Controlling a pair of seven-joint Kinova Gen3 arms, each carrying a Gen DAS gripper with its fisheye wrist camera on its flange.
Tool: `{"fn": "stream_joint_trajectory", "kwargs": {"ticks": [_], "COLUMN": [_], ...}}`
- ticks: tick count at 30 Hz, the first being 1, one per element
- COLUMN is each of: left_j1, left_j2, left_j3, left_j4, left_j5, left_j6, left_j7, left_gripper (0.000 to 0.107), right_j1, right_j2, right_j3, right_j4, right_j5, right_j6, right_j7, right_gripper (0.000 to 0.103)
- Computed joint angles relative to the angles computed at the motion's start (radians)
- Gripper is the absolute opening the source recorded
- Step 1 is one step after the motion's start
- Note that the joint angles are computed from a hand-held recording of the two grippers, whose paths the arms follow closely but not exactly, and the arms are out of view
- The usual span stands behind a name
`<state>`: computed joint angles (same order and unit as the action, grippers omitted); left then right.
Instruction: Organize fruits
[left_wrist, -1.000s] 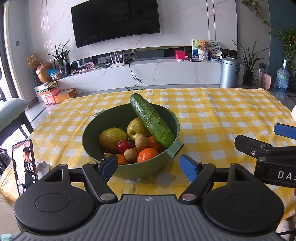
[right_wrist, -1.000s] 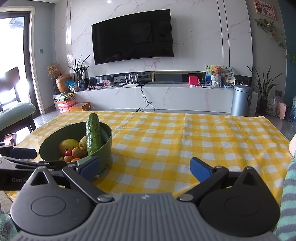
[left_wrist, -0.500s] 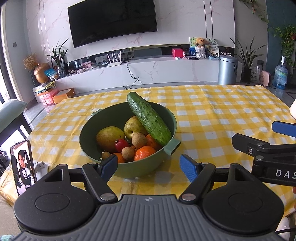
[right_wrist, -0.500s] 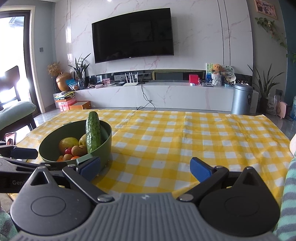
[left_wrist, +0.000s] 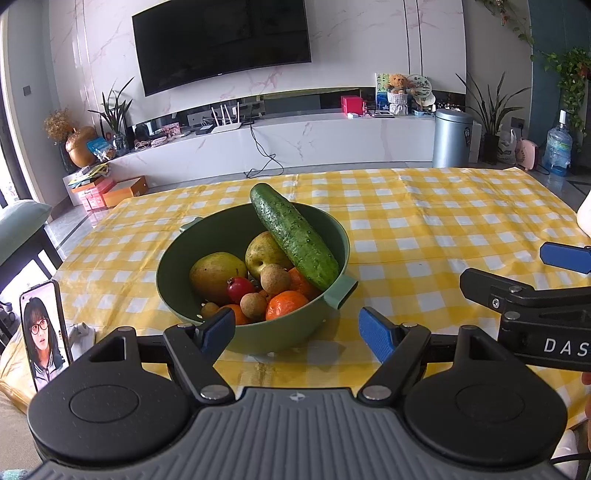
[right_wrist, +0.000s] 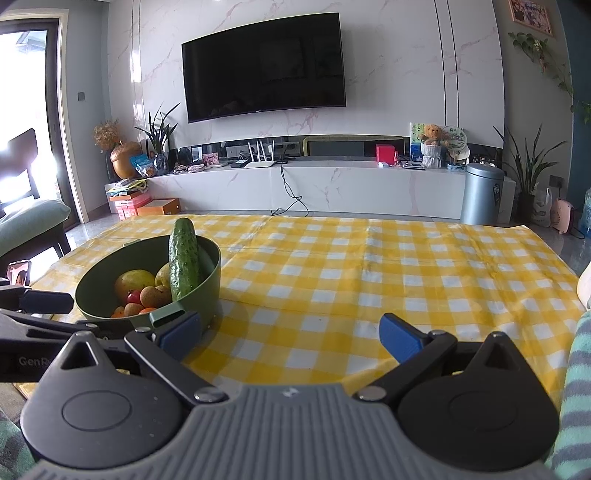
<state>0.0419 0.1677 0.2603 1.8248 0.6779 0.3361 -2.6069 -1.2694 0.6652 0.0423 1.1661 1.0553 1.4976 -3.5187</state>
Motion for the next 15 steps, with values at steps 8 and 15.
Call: {"fn": "stream_joint_trajectory", "kwargs": {"ticks": [8, 15], "left_j1": [-0.002, -0.011], "left_j2": [-0.009, -0.011], "left_j3": [0.007, 0.009], "left_j4": [0.013, 0.011], "left_j5": [0.019, 0.043], "left_j6": [-0.018, -0.001], "left_j7": [-0.027, -0.05], "left_gripper": [0.089, 0.089], "right_j1": [0.004, 0.003], "right_j2": [-0.004, -0.004], "right_j3": [-0.002, -0.004], "right_j4": [0.006, 0.005], "right_j5": [-0.007, -0.007], "right_j6": [-0.003, 0.0], "right_j7": [-0.012, -0.011], "right_gripper": [0.099, 0.099]}}
